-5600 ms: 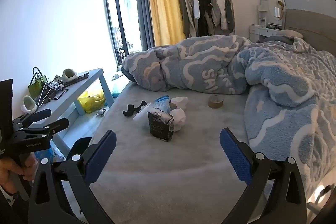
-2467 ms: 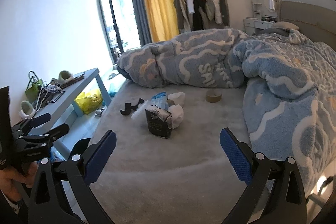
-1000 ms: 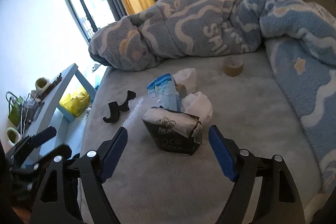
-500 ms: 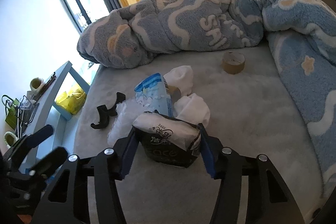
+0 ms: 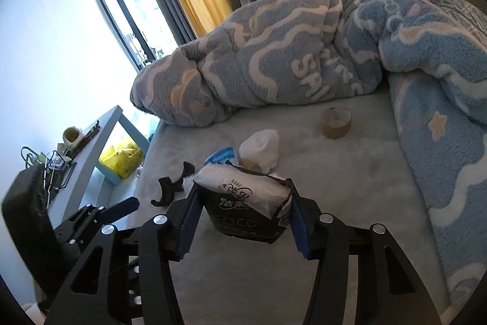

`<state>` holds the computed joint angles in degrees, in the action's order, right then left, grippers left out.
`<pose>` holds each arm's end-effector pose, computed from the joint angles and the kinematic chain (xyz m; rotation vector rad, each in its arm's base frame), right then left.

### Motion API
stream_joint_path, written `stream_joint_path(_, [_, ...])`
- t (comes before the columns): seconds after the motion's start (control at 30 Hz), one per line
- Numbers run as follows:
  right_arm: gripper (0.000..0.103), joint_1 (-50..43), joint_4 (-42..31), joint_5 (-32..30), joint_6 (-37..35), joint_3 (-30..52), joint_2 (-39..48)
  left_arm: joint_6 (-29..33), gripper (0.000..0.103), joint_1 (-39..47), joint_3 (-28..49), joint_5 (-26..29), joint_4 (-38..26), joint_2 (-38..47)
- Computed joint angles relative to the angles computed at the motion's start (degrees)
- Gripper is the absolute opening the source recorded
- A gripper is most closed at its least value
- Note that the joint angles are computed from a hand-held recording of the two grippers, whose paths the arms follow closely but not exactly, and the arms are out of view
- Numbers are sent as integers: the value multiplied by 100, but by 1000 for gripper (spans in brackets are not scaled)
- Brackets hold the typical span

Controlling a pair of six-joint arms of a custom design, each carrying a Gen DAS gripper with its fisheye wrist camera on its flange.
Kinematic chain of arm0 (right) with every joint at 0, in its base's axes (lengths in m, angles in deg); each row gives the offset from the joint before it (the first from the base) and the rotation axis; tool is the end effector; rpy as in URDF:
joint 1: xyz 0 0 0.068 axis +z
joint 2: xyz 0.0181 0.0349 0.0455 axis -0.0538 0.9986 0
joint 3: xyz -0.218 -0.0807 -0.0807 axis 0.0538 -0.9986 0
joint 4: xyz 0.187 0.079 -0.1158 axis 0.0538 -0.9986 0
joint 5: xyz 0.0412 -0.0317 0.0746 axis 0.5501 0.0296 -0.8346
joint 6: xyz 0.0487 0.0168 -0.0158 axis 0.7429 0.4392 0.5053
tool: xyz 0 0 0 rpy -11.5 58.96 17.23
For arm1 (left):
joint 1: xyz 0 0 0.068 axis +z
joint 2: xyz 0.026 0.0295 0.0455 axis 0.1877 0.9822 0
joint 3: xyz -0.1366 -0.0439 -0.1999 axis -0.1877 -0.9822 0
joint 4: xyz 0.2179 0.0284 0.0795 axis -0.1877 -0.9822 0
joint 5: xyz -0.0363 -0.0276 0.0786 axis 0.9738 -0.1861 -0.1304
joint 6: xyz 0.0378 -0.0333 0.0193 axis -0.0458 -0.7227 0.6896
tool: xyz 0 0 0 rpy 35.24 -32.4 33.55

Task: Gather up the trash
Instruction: 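Grasp the clear bubble-wrap roll with the left tool while the right tool holds the box, then carry the bubble wrap and the tissue box over to the black trash bin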

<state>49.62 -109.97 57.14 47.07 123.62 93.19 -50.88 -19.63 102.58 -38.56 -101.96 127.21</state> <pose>0.1653 0.1845 0.2619 0.3139 2.2116 0.3255 0.2031 -0.1247 0.2439 0.8220 2.2112 -0.3499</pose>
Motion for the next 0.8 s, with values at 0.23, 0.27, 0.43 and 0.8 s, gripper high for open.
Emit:
stream_joint_path(0.23, [53, -153, 365, -93, -226, -487, -569, -80, 83, -318, 103, -108, 236, 374])
stream_joint_path(0.27, [53, -171, 389, -114, -240, -525, -621, -101, 80, -390, 145, -116, 253, 482])
stream_joint_path(0.43, [53, -268, 411, -158, -256, -702, -946, -135, 66, -735, 177, -370, 380, 800])
stream_joint_path(0.8, [53, -66, 132, 79, -80, -479, -999, -502, 44, -635, 93, -281, 357, 638])
